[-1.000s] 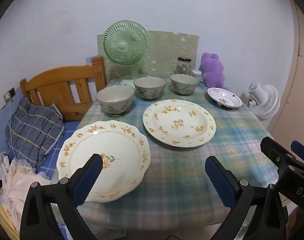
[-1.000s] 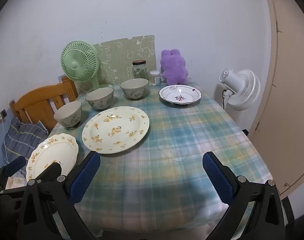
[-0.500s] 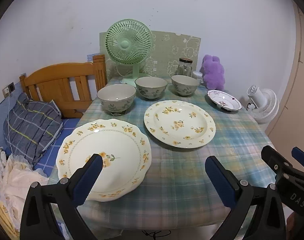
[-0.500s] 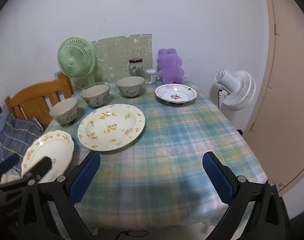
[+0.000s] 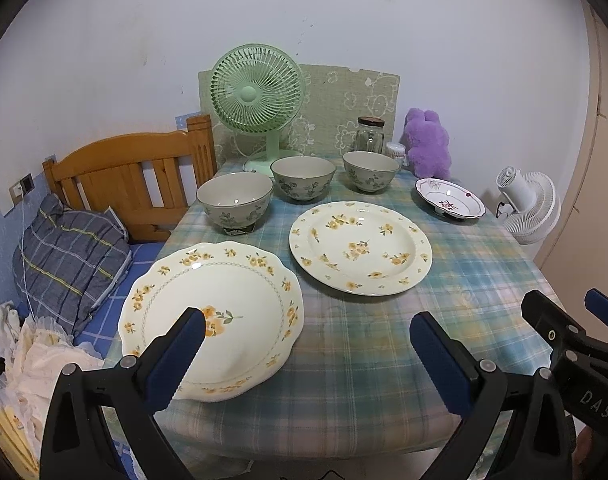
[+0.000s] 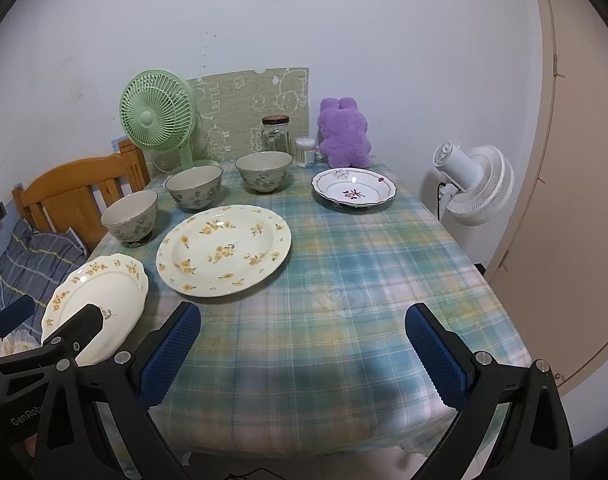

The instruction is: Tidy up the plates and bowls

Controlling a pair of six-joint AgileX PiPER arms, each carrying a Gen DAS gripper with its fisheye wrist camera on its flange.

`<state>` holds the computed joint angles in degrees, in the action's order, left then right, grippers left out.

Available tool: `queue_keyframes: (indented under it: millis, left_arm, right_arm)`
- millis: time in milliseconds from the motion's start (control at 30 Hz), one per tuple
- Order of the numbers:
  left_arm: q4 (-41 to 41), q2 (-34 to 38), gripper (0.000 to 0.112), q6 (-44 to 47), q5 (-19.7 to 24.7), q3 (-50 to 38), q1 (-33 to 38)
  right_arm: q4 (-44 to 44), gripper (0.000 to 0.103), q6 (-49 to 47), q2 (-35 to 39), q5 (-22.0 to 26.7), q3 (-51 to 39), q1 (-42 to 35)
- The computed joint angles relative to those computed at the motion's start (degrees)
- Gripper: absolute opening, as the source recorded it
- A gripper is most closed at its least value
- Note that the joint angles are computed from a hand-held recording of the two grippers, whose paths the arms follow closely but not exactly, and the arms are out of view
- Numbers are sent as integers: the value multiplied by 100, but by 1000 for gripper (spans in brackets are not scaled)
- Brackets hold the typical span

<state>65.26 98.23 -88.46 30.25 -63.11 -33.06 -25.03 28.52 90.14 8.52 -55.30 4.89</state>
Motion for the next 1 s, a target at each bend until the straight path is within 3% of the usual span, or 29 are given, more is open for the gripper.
queue_keyframes:
  millis: [133,567,1000]
  left_arm:
    - [173,-27,102,-115,36,37,-64]
    - [147,13,102,-71,179,-62,-189]
    - [134,36,102,-47,182,-92,-193]
  right_arm:
    - [-407,103,431,1,-15,23,37]
    - [523,102,-546,3,-134,48,-111]
    - [794,102,-832,26,-163,28,-166]
